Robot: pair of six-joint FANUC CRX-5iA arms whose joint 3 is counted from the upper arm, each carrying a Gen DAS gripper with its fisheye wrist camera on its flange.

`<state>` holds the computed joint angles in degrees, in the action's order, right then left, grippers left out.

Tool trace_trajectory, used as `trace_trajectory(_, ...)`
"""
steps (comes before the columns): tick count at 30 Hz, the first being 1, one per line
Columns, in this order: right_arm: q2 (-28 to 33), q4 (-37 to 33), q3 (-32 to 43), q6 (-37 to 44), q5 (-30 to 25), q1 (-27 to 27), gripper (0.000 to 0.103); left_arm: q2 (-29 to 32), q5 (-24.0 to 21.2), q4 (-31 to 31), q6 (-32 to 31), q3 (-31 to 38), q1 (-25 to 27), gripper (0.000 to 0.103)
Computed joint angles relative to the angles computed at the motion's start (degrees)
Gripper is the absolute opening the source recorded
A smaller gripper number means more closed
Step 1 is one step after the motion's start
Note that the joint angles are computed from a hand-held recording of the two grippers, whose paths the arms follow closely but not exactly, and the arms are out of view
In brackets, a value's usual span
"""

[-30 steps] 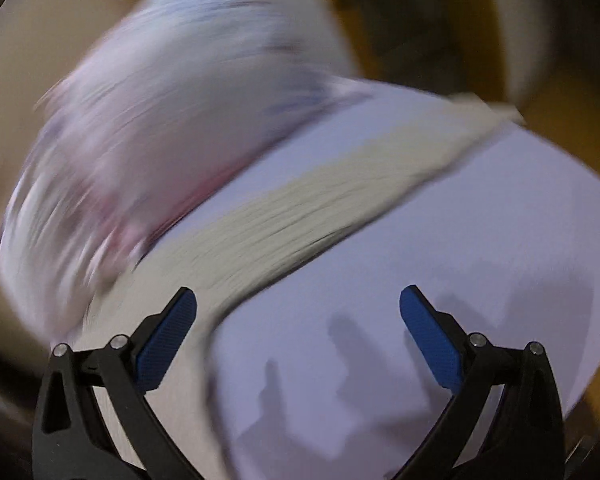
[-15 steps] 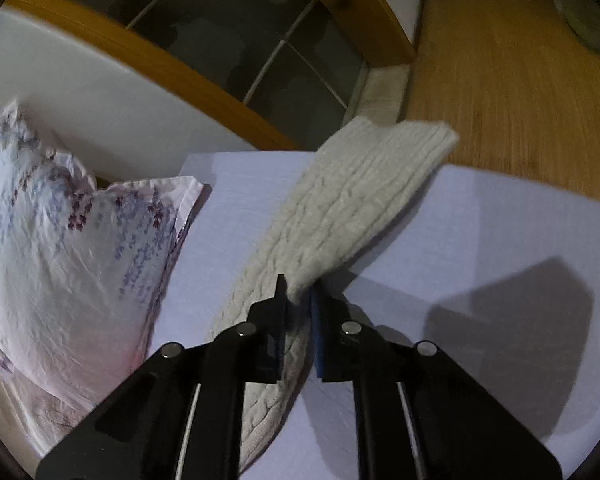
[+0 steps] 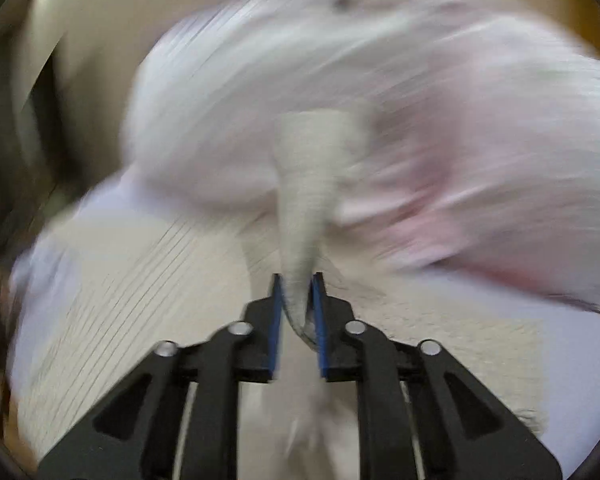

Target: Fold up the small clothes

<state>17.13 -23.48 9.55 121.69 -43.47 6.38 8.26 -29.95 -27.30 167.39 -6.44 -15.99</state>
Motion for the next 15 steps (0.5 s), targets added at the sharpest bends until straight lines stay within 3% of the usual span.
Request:
trace_trajectory(2, 0.1, -1.8, -0.3, 3.2, -3.3, 0.8, 0.044, -0.1, 2.3, 3.5, -1.1, -1.6, 1.8, 0.098)
trace_trajectory(3, -1.0, -2.7, -1.3, 4.3, -2.6, 0.6, 0.059, -0.3, 3.4, 5.2, -1.8, -2.4, 2.6, 0.097)
trace_trajectory(5, -3.7, -5.2, -3.5, 6.1, 1.2, -1.2, 0.078, -0.2, 5.6, 8.5, -3.2, -3.9, 4.5, 0.095)
trace_trajectory(6, -4.6, -6.1, -3.9, 6.1, 2.4, -2.2, 0.082, -0.1, 5.6, 7.5, -1.9, -3.6, 4.8, 0.094)
trace_trajectory(10, -5.1, -9.8, -2.9, 4.5, 2.4, -7.8, 0.085, 0.7, 7.8, 9.2, -1.5, -3.7, 7.0, 0.090)
trace_trajectory(12, -5.2, -10.5, -3.8, 3.3, 3.0, -8.9, 0.085, 0.7, 8.9, 10.0, -0.5, -4.1, 8.1, 0.082)
trace_trajectory(14, -5.4, -11.6, -4.1, 3.3, 2.8, -10.7, 0.085, 1.2, 7.8, 10.4, 0.2, -3.4, 9.0, 0.065)
trace_trajectory(15, -5.1, -12.5, -3.7, 3.4, 2.7, -11.6, 0.085, 2.1, 4.1, 11.3, -1.0, -1.7, 9.4, 0.045)
